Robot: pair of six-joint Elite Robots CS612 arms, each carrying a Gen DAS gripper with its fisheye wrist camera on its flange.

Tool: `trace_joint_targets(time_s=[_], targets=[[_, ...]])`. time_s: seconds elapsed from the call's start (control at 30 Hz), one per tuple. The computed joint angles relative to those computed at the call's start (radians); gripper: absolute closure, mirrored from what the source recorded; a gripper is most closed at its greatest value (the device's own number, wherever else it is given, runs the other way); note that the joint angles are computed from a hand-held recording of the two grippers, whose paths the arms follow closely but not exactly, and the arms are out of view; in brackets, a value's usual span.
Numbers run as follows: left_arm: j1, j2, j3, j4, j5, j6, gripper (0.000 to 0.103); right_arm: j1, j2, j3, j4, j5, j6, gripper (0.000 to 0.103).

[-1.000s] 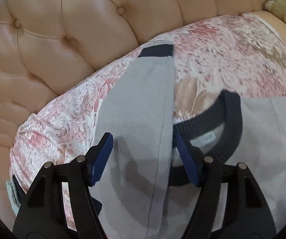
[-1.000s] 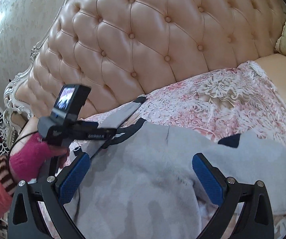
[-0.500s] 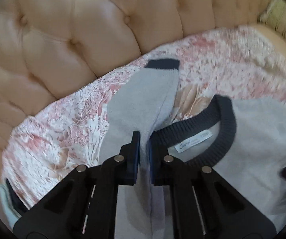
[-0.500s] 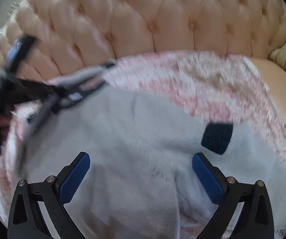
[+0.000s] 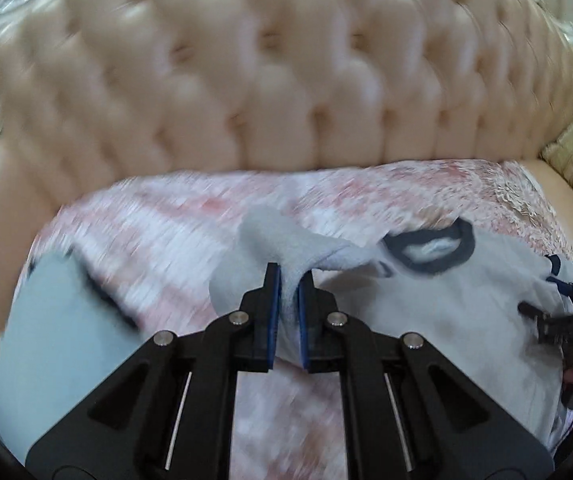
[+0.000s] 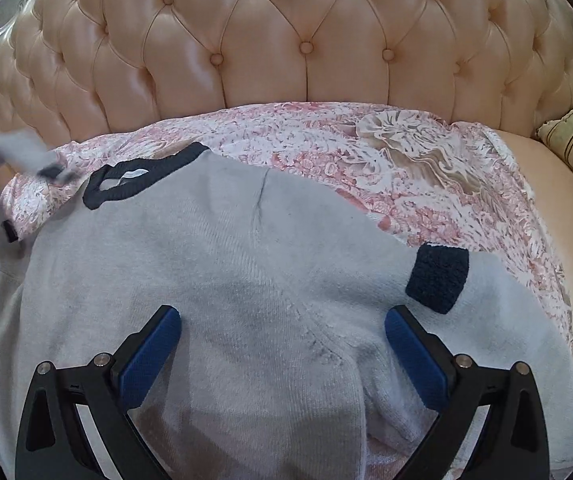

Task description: Fold clothes

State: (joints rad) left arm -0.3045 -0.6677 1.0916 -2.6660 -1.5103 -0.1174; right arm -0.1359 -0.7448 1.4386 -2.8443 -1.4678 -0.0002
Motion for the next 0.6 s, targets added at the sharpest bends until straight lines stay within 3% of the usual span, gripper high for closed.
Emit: trace_joint_targets(time_s=[0.17, 0.3, 0.33, 0.37, 0.43, 0.53, 0.6], targets=[[0.026, -0.066, 0.177, -0.076, -0.024, -0.149, 0.093, -0.002, 0.002, 0.003, -0.017, 0.010, 0.006, 0.000], [0.036, -0.058, 0.198, -0.016, -0.031, -0.203, 0.087, -0.009, 0.000, 0.013, -0.033, 0.038, 0.015, 0.000], [0.038, -0.057, 0.200, 0.000, -0.029, -0.214, 0.072, -0.009, -0.001, 0.013, -0.034, 0.039, 0.015, 0.000], [0.039, -0.059, 0.203, 0.013, -0.020, -0.230, 0.050, -0.009, -0.001, 0.014, -0.035, 0.039, 0.016, 0.000], [0.042, -0.068, 0.217, 0.022, -0.011, -0.261, 0.031, -0.009, -0.003, 0.016, -0.037, 0.041, 0.017, 0.000], [0.040, -0.099, 0.260, 0.000, 0.006, -0.266, 0.018, -0.009, -0.004, 0.018, -0.039, 0.040, 0.017, 0.000], [0.025, -0.130, 0.303, -0.023, 0.097, -0.270, 0.013, -0.007, -0.003, 0.018, -0.041, 0.032, 0.012, 0.000]])
